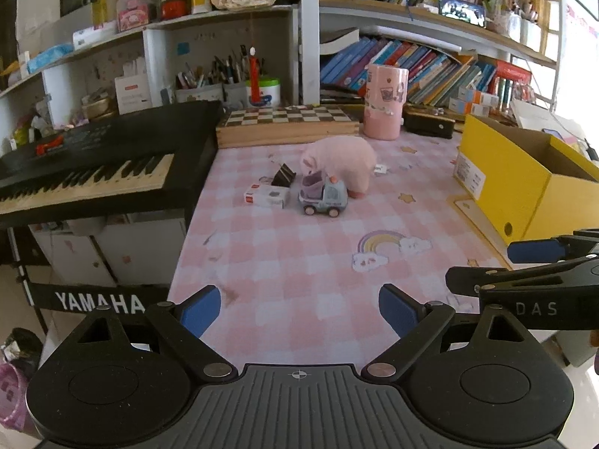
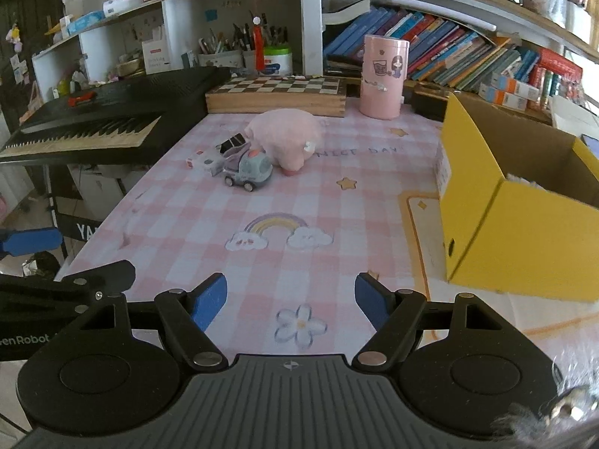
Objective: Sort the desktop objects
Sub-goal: 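Grasp the pink plush pig with the right gripper while the left gripper grasps the grey toy car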
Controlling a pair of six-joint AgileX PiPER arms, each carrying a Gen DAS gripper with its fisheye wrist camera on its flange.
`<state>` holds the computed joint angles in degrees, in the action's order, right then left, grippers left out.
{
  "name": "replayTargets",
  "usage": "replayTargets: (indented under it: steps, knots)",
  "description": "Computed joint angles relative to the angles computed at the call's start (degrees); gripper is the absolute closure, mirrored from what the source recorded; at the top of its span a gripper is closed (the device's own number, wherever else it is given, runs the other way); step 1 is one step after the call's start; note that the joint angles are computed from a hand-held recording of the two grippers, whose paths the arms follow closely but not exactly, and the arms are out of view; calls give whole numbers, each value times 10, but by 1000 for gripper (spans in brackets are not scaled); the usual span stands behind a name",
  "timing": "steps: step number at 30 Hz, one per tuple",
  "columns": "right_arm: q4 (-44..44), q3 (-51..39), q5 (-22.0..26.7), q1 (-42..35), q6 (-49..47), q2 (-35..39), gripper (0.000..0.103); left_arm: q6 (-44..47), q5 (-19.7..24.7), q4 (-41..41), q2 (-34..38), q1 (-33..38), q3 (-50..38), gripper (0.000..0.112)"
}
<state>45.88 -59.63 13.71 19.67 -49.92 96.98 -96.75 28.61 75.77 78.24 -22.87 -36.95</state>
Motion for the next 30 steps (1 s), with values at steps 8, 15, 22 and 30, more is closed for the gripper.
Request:
replayTargets:
  steps: [8, 15, 22, 30]
  knots:
    - [-31, -171, 78, -33, 23, 113, 29, 17, -37, 5, 92, 52, -91, 19]
    - [-65, -327, 148, -53, 65, 206, 28, 62, -51, -25, 170, 79, -181, 19]
    - [-101, -494, 226, -60, 107, 299, 24, 130, -54, -79, 237, 92, -261, 19]
    - [-142, -707, 336, -52, 150, 416, 20, 200, -33, -143, 322, 105, -360, 20]
